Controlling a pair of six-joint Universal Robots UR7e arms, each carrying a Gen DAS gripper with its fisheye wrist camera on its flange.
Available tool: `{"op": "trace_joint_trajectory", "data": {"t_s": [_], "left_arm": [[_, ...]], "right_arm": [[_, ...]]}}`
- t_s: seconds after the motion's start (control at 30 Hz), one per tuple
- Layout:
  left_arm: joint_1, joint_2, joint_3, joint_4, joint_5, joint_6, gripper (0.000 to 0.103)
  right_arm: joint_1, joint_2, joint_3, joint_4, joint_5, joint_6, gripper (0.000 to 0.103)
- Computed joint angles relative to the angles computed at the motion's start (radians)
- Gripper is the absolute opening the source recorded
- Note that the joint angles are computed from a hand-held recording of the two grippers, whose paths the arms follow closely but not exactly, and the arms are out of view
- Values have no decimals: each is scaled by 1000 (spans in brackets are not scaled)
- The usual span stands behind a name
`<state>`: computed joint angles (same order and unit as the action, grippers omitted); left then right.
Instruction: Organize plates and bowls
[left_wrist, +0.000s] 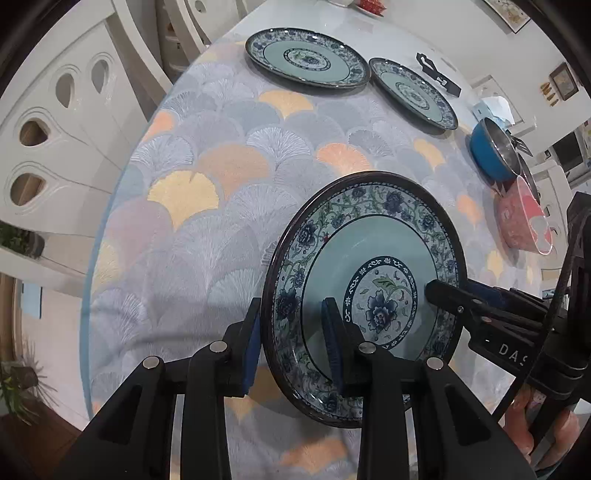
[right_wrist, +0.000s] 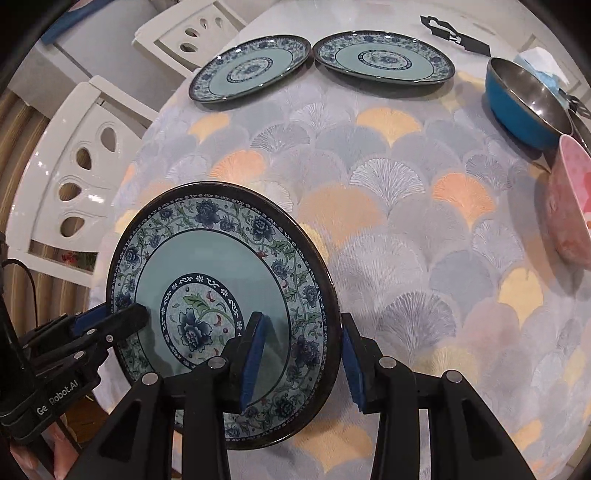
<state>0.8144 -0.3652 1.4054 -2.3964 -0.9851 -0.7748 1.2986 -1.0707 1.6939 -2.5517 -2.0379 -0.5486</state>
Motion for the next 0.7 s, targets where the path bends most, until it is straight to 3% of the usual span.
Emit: {"op": "trace_joint_trajectory", "data": {"t_s": [0.2,0.27,0.3,0.37,0.4,0.47,0.5,0.53,0.6,0.7], "left_arm": [[5,-11,19,-22,44,21,33],[8,-42,62,-79,43,24,35],[10,-57,80,-111,38,27,35],[15,-89,117,-202,20,48,36],[15,-98,125,-239,17,60,41],[11,-114,132,-300,28,82,63],[8,-118,131,-334,41,98,68],[2,-121,128,-367,54,118,71],[-5,-119,95,-400,77,174,71],[0,-100,12,-400,91,240,71]], "right_arm": [[-4,10,-5,-52,-26,-13,39],[-10,-15,-2,-57,3,-10,45],[-9,-23,-4,-59,22,-7,53],[-9,-49,0,-77,77,-17,57],[-6,-62,-2,-81,108,-21,57],[5,-80,-15,-87,166,-24,61],[13,-83,-27,-76,184,-15,68],[20,-86,-39,-80,206,-11,77],[45,-82,-62,-110,243,-8,83],[81,-58,-119,-135,242,-22,83]]}}
